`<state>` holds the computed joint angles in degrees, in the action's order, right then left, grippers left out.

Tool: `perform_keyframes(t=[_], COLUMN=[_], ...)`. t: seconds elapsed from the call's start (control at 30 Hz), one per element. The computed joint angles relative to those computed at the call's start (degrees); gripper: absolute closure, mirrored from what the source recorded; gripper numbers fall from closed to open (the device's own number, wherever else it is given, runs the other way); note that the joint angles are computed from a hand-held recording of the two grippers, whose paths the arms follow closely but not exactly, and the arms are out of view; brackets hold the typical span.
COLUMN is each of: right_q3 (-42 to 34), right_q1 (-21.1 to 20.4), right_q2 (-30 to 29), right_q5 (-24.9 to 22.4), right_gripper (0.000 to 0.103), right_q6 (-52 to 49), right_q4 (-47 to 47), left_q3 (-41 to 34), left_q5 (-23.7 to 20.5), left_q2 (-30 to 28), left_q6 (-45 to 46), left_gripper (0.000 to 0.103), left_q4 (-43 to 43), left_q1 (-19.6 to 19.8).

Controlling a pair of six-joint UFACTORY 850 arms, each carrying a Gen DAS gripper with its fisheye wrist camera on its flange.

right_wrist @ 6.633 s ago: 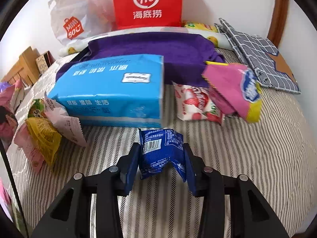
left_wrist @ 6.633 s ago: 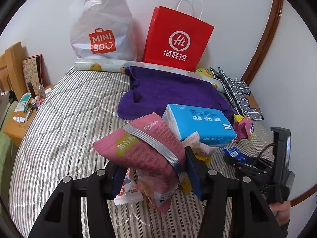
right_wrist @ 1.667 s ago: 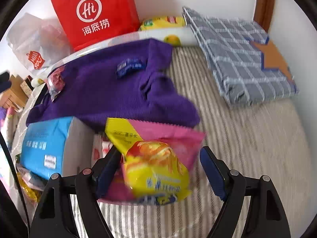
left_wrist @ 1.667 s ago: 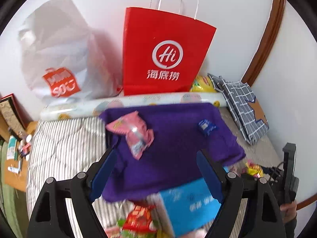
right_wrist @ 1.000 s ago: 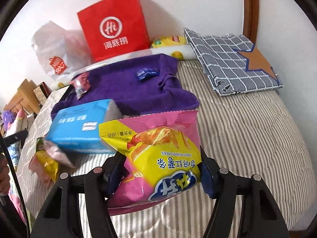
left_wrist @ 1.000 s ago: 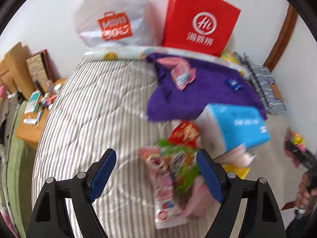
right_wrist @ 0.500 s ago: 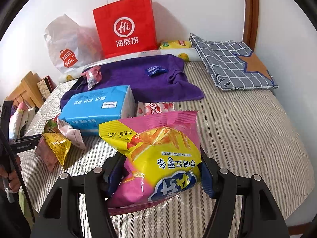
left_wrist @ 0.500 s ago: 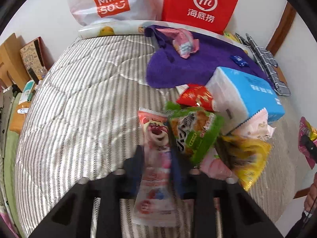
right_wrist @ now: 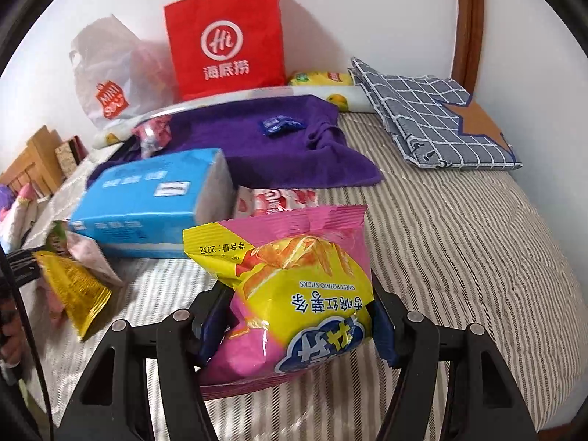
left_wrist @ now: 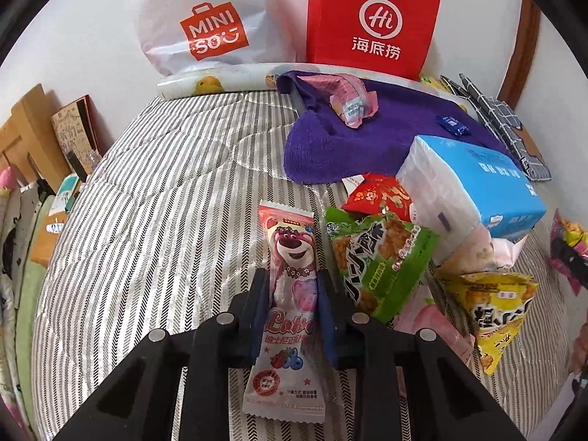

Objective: Organize snacks
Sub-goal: 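Carry the chips bag and candy stick with both tools over the purple towel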

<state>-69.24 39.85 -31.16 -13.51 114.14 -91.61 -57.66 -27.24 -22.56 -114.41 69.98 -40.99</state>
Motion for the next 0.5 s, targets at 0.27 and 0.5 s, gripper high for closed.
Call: perform_keyframes(t=[0.27, 0.5], right_q3=[-0.1, 0.4], right_q1=[0.2, -1.0], right_q2=[-1.0, -0.8], right_q5=[-1.3, 1.9], right_gripper=[0.037, 0.036], right_q6=[6.2, 12.8], right_q4=[-7.0, -12.1], left_q3=[0.4, 0.6], left_q5=[1.0, 1.7], left_q2=[0.4, 0.5], left_q6=[-1.3, -2.8], left_gripper=[0.077, 0.075], left_q4=[0.8, 1.8], left_q1=[0.2, 0.2])
